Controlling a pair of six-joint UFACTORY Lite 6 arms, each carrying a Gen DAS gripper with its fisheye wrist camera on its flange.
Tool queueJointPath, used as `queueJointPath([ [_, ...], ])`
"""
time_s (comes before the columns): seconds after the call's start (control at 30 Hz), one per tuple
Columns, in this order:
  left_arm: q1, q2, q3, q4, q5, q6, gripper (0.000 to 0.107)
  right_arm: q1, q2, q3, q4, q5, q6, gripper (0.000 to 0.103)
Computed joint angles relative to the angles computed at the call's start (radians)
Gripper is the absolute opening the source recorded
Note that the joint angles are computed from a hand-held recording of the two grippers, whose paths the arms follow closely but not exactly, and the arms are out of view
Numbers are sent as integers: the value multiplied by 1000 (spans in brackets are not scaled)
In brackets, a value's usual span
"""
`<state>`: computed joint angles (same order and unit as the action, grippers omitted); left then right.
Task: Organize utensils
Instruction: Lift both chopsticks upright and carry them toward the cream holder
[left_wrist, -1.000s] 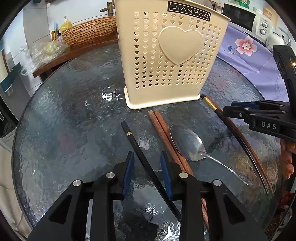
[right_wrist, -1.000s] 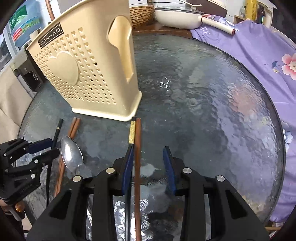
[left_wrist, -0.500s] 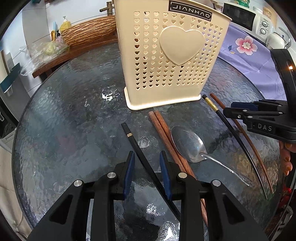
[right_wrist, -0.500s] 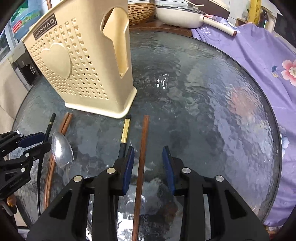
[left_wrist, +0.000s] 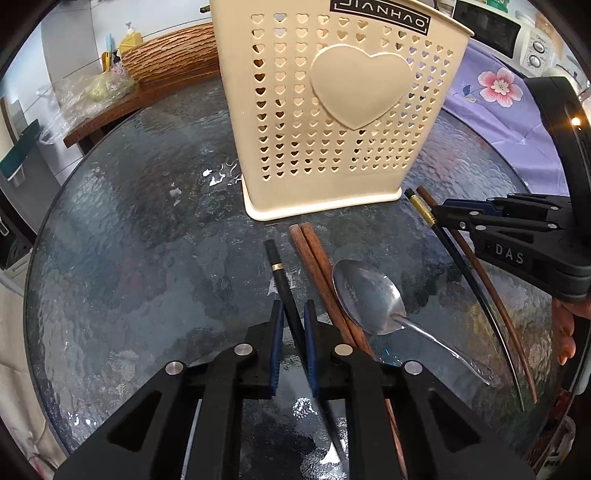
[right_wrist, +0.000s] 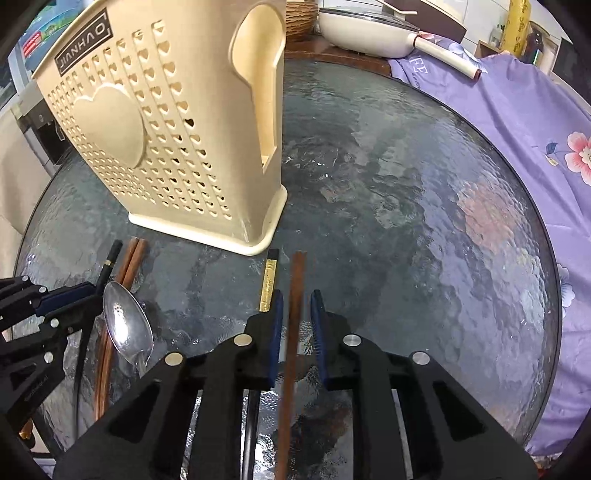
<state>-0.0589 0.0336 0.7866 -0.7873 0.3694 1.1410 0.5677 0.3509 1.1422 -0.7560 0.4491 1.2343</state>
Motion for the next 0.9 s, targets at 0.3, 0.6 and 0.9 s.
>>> queueJointPath([
  [0.3,-16,20,21,2,-12,-39,7,-8,-123,-185,-284,-124,304,7],
  [0.6,86,-34,37,-144,98,103,7,3,-361,-364,-566,-159,628,7],
  [0.9,156,-167,36,-163,222,121,7,68,-586,-426,-513,-91,609,7],
])
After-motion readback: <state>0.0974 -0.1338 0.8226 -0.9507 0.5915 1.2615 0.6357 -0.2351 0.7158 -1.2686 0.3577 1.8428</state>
